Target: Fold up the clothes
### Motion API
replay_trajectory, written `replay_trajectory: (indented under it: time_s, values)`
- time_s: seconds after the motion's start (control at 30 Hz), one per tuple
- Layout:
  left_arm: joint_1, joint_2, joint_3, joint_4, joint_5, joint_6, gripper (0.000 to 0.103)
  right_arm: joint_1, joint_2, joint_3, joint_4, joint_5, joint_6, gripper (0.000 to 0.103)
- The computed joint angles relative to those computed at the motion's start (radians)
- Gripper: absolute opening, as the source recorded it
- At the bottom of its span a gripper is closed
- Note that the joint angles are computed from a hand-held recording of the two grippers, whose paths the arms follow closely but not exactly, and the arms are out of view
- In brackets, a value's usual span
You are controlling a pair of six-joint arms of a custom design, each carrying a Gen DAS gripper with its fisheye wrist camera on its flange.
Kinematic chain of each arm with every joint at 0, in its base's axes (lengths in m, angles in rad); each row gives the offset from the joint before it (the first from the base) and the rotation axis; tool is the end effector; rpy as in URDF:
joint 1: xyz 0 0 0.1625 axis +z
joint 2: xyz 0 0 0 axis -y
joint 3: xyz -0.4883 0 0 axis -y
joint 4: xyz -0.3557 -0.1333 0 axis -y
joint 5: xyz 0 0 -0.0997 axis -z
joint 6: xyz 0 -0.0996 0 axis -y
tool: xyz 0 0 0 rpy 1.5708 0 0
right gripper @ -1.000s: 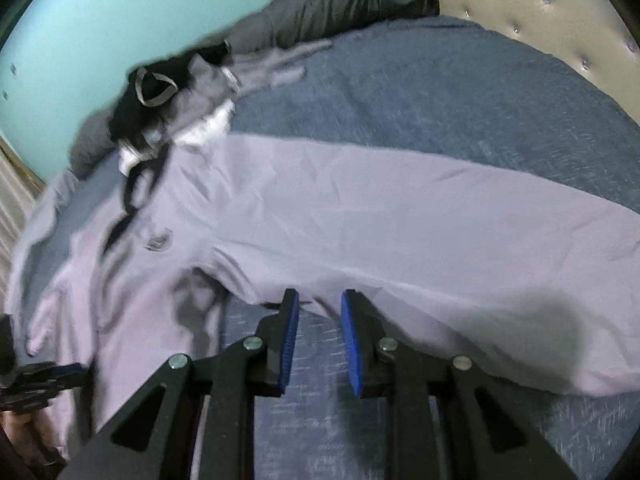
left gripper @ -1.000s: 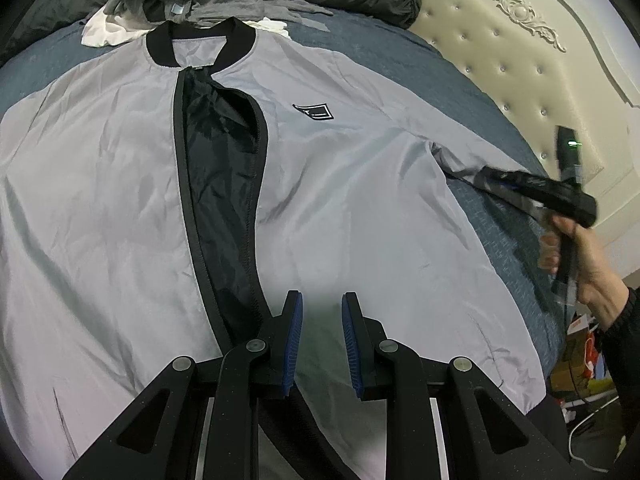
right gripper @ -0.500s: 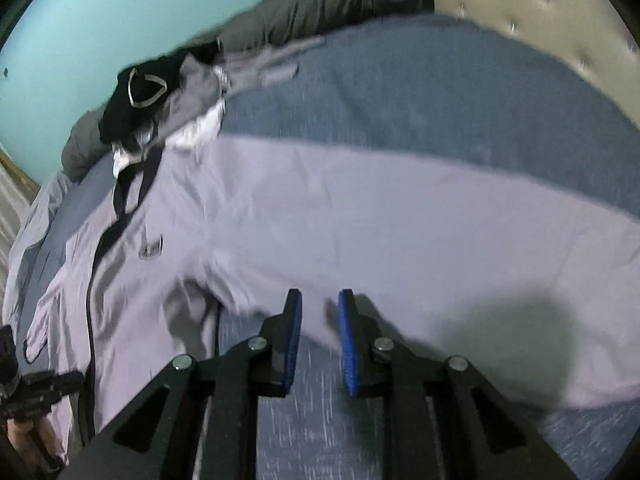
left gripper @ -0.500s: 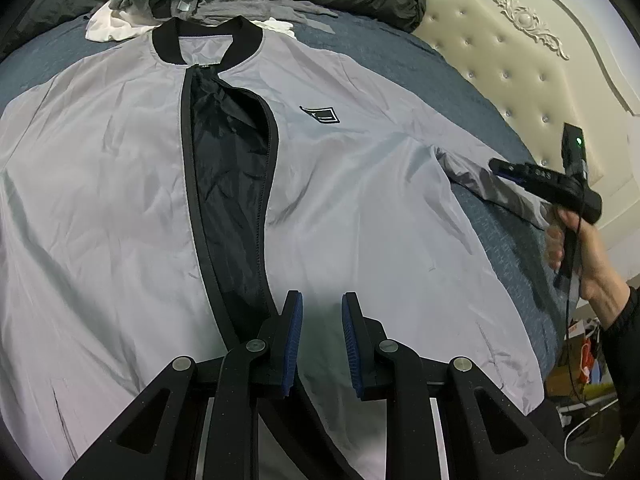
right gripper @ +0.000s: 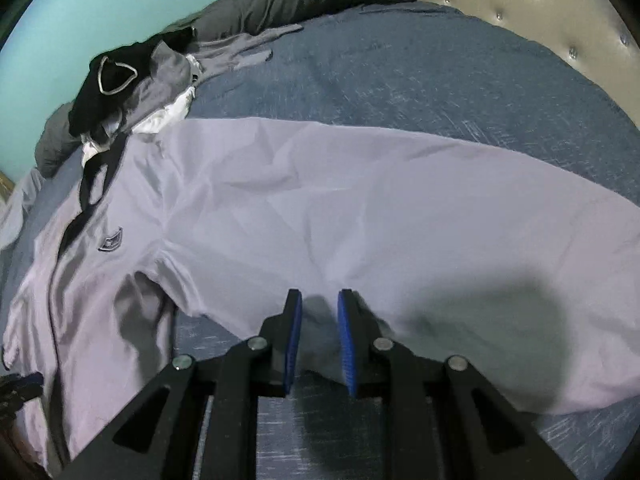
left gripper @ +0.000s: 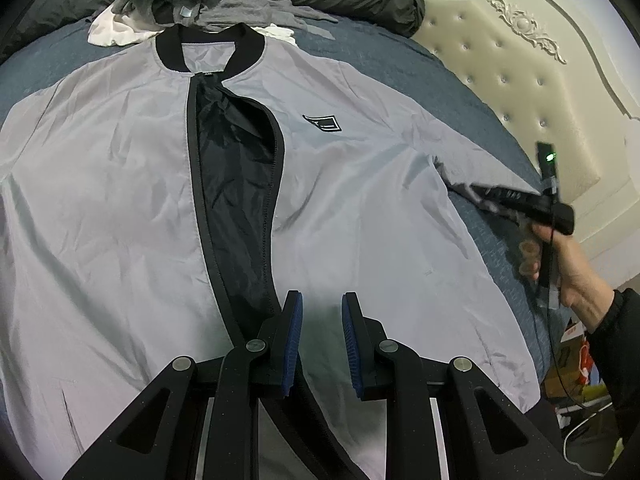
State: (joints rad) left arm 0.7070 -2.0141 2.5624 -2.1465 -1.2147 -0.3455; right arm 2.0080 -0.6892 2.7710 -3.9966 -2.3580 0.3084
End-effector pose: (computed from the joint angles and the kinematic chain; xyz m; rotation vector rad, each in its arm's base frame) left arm -0.0401 -0.2553 0.3276 0.7226 2.7531 -0.3233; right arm 0.1925 -0.2638 0.1302 -0.0185 -2.4284 0.7582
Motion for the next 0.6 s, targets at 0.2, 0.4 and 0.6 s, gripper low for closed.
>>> replay_trajectory:
  time_s: [0.2, 0.4, 0.6]
  values:
    - [-0.002, -0.015, -0.001, 0.013, 0.001, -0.007, 0.022, 0.032, 0.008, -0.038, -0.026, 0.036, -0.034, 0.017]
    - [-0.002, -0.028, -0.005, 0.034, -0.003, -0.009, 0.022, 0.032, 0.029, -0.130, 0.151, 0.048, -0.036, 0.018]
    - [0.005, -0.059, -0.020, 0.065, -0.001, 0.003, 0.023, 0.042, 0.004, -0.061, 0.035, 0.039, -0.002, 0.018]
